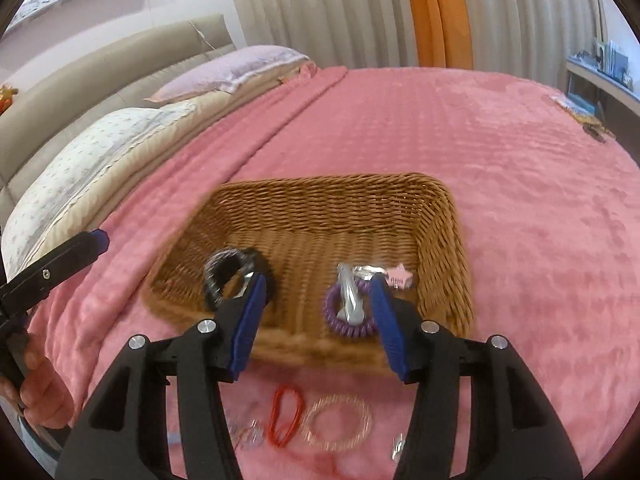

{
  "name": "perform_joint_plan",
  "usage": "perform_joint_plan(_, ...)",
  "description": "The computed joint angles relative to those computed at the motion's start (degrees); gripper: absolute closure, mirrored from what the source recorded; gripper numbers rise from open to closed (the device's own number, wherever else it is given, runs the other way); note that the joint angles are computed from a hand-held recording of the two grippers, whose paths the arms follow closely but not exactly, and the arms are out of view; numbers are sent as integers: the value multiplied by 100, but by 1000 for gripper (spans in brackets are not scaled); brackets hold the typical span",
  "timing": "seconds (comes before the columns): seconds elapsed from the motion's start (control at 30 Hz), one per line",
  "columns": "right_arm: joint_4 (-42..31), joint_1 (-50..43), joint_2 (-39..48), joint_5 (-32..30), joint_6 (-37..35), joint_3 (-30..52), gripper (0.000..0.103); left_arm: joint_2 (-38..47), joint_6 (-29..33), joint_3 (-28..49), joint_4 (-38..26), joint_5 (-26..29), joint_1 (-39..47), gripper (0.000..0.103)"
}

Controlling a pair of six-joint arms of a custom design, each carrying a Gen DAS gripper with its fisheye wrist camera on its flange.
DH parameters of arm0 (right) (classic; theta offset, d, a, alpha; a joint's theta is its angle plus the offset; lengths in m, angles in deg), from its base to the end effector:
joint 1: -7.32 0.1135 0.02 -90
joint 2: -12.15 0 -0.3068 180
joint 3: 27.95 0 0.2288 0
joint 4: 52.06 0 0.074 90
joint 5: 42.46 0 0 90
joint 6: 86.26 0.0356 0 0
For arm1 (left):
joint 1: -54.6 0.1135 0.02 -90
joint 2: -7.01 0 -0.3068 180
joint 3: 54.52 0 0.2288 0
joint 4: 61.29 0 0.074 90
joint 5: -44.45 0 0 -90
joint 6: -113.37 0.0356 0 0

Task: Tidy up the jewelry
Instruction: 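Carry bracelet and silver clip into the basket and open both tools, then grasp the blue charm strap with left tool while right tool grasps bead bracelet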

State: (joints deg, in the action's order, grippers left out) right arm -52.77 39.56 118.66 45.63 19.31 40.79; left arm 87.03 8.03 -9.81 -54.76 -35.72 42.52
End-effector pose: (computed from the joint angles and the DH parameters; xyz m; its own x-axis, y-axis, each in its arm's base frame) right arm 0.3156 0.2004 0.1993 -0.6560 -0.0966 -0.7485 -0.3936 0.8900 0.2301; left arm 0.2424 -0.0581 0.2309 -0.5473 -0.1494 -0.8235 0.2154 0.9256 -0.3111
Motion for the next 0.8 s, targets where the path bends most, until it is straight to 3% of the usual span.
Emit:
perform_joint_plan(0.13, 244, 262, -612, 237, 72, -759, 53, -728, -43, -505, -230, -395, -433, 59)
perform_joint_plan(0.3, 547, 558, -1069, 657, 210, -1512, 53, -869, -156, -998, -200, -1127, -1145, 59)
perform_joint_plan(0.57, 1108, 499, -539, 921, 357, -1892, 53, 61, -153, -1661, 722, -1296, -1565, 59)
perform_joint_plan(0.7, 1133, 395, 37, 787, 375, -1643, 66, 779, -89, -1730, 1210, -1101, -1475, 59)
perform_joint_plan(0.8, 1197, 355, 358, 838, 377, -1527, 69, 1172, -60, -1589, 1208, -1075, -1435, 60)
